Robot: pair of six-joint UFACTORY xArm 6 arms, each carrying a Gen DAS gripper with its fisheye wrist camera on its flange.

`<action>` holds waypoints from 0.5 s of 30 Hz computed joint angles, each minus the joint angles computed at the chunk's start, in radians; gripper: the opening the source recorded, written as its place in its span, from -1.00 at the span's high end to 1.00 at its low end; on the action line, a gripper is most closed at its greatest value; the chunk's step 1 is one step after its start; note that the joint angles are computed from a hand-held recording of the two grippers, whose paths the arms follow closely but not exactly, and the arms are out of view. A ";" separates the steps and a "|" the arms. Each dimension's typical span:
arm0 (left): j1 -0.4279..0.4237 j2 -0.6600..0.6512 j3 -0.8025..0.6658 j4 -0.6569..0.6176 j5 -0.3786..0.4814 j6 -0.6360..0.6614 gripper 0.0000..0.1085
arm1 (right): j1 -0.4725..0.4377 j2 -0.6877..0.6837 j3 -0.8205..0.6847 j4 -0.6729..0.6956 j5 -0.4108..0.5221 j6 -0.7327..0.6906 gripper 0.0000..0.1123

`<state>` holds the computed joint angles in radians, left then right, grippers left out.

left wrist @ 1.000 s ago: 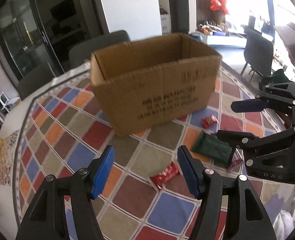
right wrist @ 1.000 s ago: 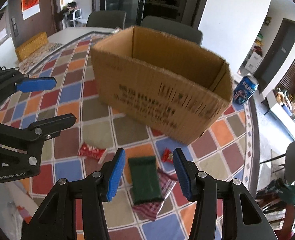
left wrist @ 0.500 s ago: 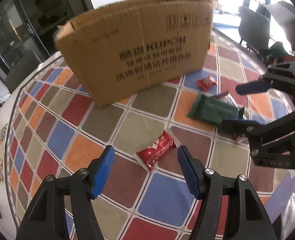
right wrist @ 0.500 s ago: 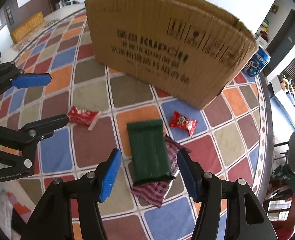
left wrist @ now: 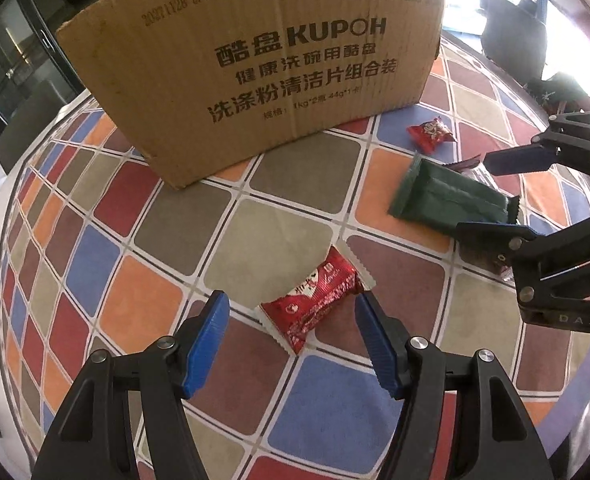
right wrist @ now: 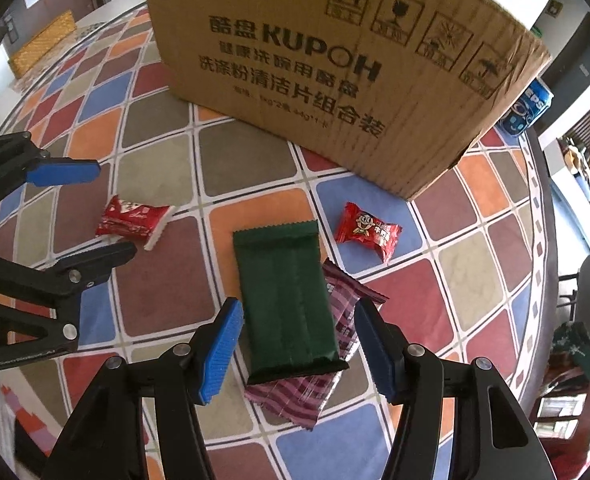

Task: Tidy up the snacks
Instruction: 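Grasp the red candy packet with the left gripper while the right gripper grasps the green bar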

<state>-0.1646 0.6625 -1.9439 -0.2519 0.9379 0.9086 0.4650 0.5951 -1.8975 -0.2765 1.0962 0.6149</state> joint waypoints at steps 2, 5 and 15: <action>-0.001 0.011 -0.017 -0.002 0.011 -0.009 -0.19 | -0.007 0.002 0.005 0.012 -0.009 -0.002 -0.05; -0.001 0.032 -0.048 -0.007 0.034 -0.022 -0.18 | -0.013 0.003 0.013 0.036 -0.029 -0.011 -0.05; 0.009 0.092 -0.153 -0.042 0.145 -0.056 0.55 | -0.014 0.046 -0.035 0.052 -0.029 -0.011 -0.05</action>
